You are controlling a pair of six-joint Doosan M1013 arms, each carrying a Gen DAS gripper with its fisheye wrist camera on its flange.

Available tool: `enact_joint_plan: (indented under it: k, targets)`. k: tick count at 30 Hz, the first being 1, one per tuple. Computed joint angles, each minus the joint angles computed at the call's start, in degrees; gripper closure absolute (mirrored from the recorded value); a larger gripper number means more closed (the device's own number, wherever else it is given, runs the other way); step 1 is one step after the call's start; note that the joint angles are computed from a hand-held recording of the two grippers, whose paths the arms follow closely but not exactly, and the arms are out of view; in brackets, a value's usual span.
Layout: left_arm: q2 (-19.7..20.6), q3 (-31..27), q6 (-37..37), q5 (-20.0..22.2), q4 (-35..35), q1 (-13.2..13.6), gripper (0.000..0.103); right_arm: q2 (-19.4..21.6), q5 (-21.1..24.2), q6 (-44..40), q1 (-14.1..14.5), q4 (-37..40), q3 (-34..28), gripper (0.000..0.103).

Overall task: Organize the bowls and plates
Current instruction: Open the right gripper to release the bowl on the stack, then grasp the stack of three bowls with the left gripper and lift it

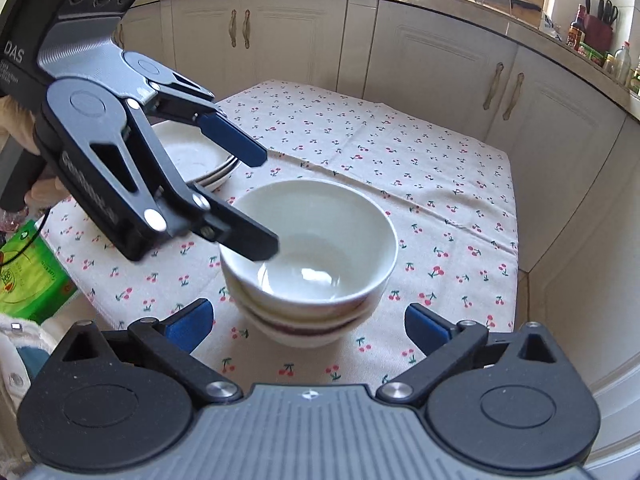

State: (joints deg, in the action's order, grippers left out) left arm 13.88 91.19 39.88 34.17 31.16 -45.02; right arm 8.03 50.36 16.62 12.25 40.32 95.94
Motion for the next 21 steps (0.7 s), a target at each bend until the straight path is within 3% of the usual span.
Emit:
enact_joint_plan:
  k: [9, 21]
  targets:
    - [-2.15, 4.81, 2.43, -5.12, -3.51, 0.11, 0.008, 0.16, -1.22, -2.04, -0.73, 1.60, 1.72, 0.000]
    - [0.95, 2.73, 14.45, -1.42, -10.44, 1.36, 0.008, 2.56, -2.95, -1.87, 0.13, -0.18, 1.26, 0.000]
